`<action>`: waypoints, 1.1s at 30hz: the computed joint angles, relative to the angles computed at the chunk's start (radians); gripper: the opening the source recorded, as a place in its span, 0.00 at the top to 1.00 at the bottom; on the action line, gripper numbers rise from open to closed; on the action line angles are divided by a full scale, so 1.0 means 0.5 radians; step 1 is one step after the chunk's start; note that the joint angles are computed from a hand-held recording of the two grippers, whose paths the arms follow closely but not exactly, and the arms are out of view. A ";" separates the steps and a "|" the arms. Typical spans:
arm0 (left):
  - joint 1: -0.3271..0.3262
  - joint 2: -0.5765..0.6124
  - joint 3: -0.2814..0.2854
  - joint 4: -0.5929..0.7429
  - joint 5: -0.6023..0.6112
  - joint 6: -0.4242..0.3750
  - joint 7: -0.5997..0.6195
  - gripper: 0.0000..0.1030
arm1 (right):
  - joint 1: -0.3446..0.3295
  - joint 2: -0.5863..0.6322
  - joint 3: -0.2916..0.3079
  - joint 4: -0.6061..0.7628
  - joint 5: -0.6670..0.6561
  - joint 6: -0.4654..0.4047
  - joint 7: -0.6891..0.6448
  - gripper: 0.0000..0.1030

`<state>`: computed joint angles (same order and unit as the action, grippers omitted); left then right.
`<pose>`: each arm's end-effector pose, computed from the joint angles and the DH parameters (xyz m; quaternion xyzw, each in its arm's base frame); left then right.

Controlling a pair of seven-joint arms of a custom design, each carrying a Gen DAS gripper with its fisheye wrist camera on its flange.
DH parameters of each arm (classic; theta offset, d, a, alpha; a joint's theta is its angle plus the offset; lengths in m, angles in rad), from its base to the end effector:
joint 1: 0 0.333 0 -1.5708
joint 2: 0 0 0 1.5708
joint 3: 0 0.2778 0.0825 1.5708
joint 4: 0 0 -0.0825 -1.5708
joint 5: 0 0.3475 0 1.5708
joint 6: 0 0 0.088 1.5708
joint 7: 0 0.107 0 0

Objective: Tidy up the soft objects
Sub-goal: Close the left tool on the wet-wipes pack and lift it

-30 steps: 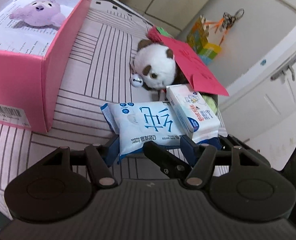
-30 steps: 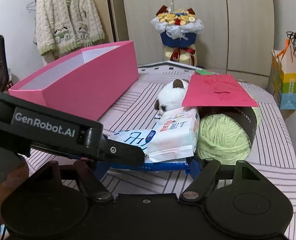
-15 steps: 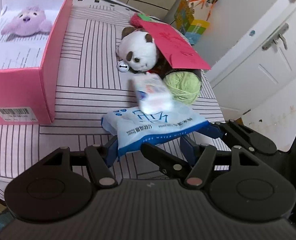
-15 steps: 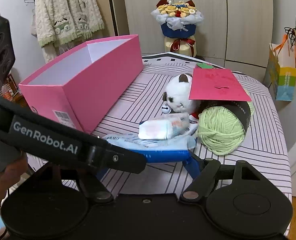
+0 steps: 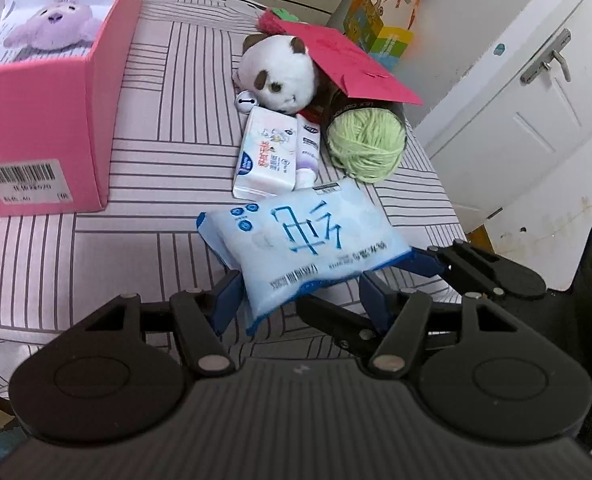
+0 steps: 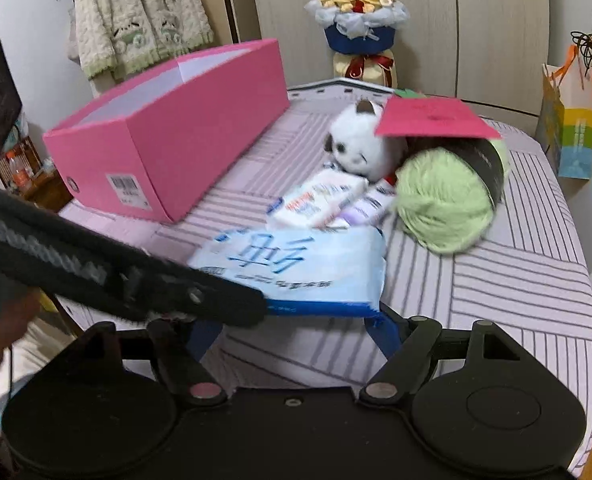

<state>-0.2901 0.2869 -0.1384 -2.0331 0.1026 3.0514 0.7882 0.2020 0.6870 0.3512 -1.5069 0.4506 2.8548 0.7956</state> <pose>0.5491 -0.2539 0.3805 -0.7444 0.5628 -0.3524 0.0696 0.6354 0.3000 0.3409 -0.8517 0.3545 -0.1102 0.3700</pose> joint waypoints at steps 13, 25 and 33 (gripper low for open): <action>-0.588 0.052 0.712 0.023 0.636 0.043 -0.744 0.44 | -0.185 0.055 0.194 -0.022 0.151 0.029 -0.444 0.17; -0.480 0.077 0.605 0.118 1.065 -0.066 -1.115 0.64 | -0.239 0.140 0.356 -0.030 0.395 0.234 -0.757 0.26; -0.385 0.036 0.435 0.188 1.278 -0.297 -1.178 0.64 | -0.185 0.063 0.297 -0.101 0.288 0.273 -0.496 0.32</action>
